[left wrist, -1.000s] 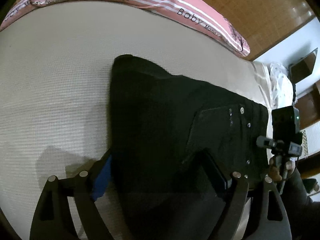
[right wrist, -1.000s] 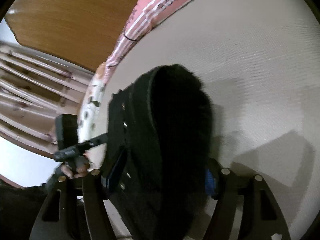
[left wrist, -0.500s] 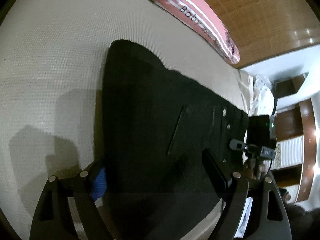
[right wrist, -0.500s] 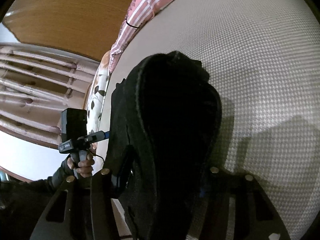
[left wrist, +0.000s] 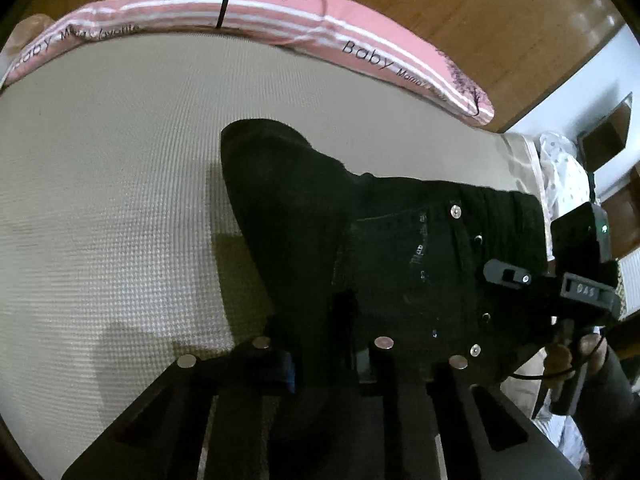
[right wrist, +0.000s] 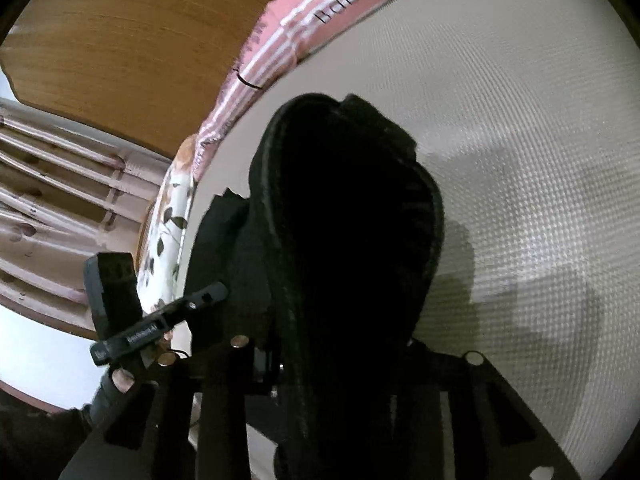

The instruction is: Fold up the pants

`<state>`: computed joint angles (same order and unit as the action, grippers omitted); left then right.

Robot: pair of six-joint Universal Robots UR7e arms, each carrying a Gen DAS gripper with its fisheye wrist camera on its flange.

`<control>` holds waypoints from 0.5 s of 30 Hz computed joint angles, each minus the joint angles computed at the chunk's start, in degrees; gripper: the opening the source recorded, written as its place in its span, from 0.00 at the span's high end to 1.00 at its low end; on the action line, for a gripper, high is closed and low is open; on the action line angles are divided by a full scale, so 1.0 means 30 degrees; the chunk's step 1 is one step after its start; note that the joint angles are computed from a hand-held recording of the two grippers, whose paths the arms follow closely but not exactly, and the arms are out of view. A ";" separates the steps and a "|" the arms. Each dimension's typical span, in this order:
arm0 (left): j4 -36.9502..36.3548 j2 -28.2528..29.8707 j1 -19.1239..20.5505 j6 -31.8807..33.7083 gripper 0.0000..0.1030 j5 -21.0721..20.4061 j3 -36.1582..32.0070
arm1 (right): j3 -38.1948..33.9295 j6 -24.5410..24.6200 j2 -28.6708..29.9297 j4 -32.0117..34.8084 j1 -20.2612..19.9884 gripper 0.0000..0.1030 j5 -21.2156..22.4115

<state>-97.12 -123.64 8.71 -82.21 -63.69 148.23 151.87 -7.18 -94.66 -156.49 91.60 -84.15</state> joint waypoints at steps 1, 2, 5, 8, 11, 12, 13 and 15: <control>0.0232 -0.0409 -0.0193 -0.0325 0.84 0.0059 0.0000 | -0.0025 0.0423 -0.0038 -0.0101 0.0243 0.71 0.0113; 0.0321 -0.0680 -0.0151 -0.0422 0.84 0.0113 -0.0030 | -0.0069 0.0794 -0.0072 -0.0155 0.0439 0.72 0.0240; 0.1313 -0.2037 -0.0550 -0.1080 0.84 0.0362 -0.0193 | -0.0302 0.1863 0.0109 -0.0328 0.1096 0.72 0.0533; 0.2738 -0.2548 -0.0725 -0.1089 0.84 0.1123 -0.0837 | -0.0997 0.2617 0.1196 -0.0890 0.2483 0.72 0.0378; 0.3488 -0.2596 0.0165 -0.0314 0.84 0.2019 -0.1616 | -0.1829 0.3167 0.2738 -0.1705 0.3571 0.72 0.0435; 0.3494 -0.2550 0.0706 0.0187 0.84 0.2330 -0.1861 | -0.2206 0.3311 0.3435 -0.2050 0.3871 0.72 0.0443; 0.3398 -0.2342 0.1300 0.0799 0.84 0.2658 -0.2159 | -0.2720 0.3567 0.4424 -0.2563 0.4203 0.72 0.0484; 0.2935 -0.1725 0.2697 0.2303 0.84 0.3365 -0.2739 | -0.3554 0.3766 0.5896 -0.3235 0.4427 0.72 0.0639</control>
